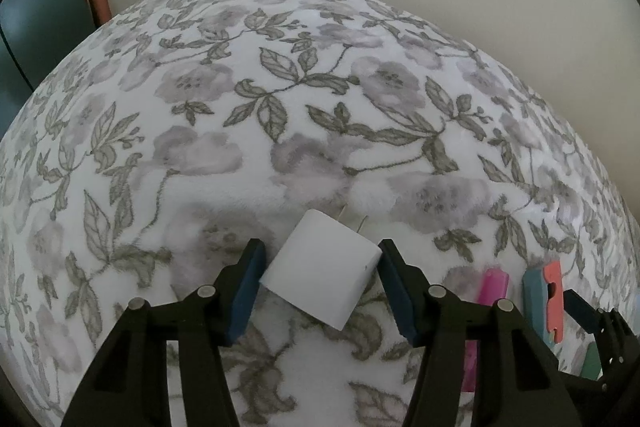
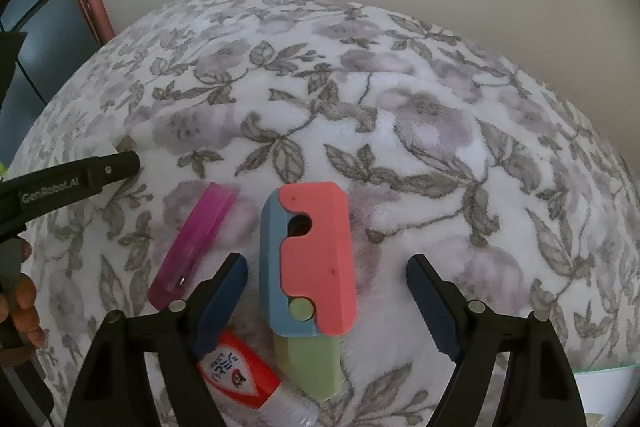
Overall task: Organize rigid objects
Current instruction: 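Grasp the white cube charger with the left tool while the right tool grasps the pink-blue toy knife, then carry the white charger and pink-blue knife over the tray with both tools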
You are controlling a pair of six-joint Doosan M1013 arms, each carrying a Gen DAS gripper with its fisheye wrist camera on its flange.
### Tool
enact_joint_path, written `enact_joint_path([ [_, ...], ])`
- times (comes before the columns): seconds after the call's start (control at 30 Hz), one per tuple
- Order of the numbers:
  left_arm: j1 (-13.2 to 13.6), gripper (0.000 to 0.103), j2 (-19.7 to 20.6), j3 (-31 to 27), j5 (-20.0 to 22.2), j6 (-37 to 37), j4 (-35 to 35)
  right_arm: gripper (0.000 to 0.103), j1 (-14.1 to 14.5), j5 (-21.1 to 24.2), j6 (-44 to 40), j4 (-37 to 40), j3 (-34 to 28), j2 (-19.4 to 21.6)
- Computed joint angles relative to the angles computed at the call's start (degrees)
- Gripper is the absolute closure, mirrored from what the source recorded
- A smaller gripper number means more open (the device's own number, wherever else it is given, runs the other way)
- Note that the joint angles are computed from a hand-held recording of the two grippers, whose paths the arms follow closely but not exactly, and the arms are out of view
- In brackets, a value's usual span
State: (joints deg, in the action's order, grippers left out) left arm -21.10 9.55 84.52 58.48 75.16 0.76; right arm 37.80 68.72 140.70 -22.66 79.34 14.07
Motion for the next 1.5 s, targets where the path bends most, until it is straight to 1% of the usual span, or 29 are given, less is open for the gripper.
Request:
enact_joint_path([
  [0.03, -0.01, 0.044, -0.09, 0.09, 0.03, 0.11, -0.03, 0.025, 0.05, 0.01, 0.27, -0.16, 0.03, -0.05],
  [0.1, -0.01, 0.044, -0.11, 0.05, 0.16, 0.43, -0.24, 0.032, 0.14, -0.04, 1.02, -0.33, 0.18, -0.28],
  [0.13, 0.0, 0.044, -0.16, 0.09, 0.23, 0.55, -0.37, 0.034, 0.15, -0.22, 1.33, -0.29, 0.35, -0.46],
  [0.2, -0.06, 0.044, -0.31, 0.19, 0.41, 0.6, -0.37, 0.044, 0.28, -0.42, 1.85, -0.45, 0.67, -0.8],
  [0.23, -0.15, 0.044, -0.39, 0.24, 0.53, 0.6, -0.26, 0.046, 0.35, -0.38, 2.01, -0.48, 0.77, -0.93],
  [0.3, -0.31, 0.044, -0.48, 0.26, 0.79, 0.69, -0.09, 0.056, 0.48, -0.58, 2.06, -0.3, 1.02, -1.22],
  [0.33, -0.46, 0.044, -0.52, 0.27, 0.97, 0.82, 0.05, 0.058, 0.58, -0.56, 2.04, -0.22, 1.12, -1.35],
  [0.5, -0.88, 0.044, -0.82, 0.33, 1.94, 1.31, -0.09, 0.058, 0.93, -0.4, 2.37, 0.63, 1.91, -2.27],
  [0.77, -1.49, 0.044, -2.06, -0.04, 3.38, 1.27, -0.45, 0.058, 1.44, -1.72, 5.11, 0.76, 3.77, -4.91],
  [0.9, -2.16, 0.044, -3.18, -0.68, 3.68, 1.42, -0.14, 0.058, 2.17, -2.1, 7.1, -0.17, 4.42, -6.55],
  [1.03, -3.52, 0.044, -4.96, -1.1, 3.89, 1.68, 1.47, 0.058, 3.31, -1.78, 9.43, -1.96, 4.93, -8.35],
  [1.17, -5.17, 0.044, -6.99, -1.4, 3.86, 1.87, 2.32, 0.058, 4.54, -1.64, 13.0, -3.71, 5.67, -10.51],
  [1.3, -7.43, 0.044, -9.11, -1.56, 3.3, 1.79, 3.3, 0.058, 6.33, -0.34, 16.81, -6.07, 6.35, -12.69],
  [1.4, -9.63, 0.044, -10.98, -1.24, 2.53, 1.84, 3.36, 0.058, 8.0, 1.11, 20.01, -8.22, 7.03, -14.47],
  [1.5, -12.6, 0.044, -13.06, -0.14, 1.63, 1.73, 4.19, 0.058, 9.73, 2.84, 23.53, -10.28, 7.99, -16.38],
])
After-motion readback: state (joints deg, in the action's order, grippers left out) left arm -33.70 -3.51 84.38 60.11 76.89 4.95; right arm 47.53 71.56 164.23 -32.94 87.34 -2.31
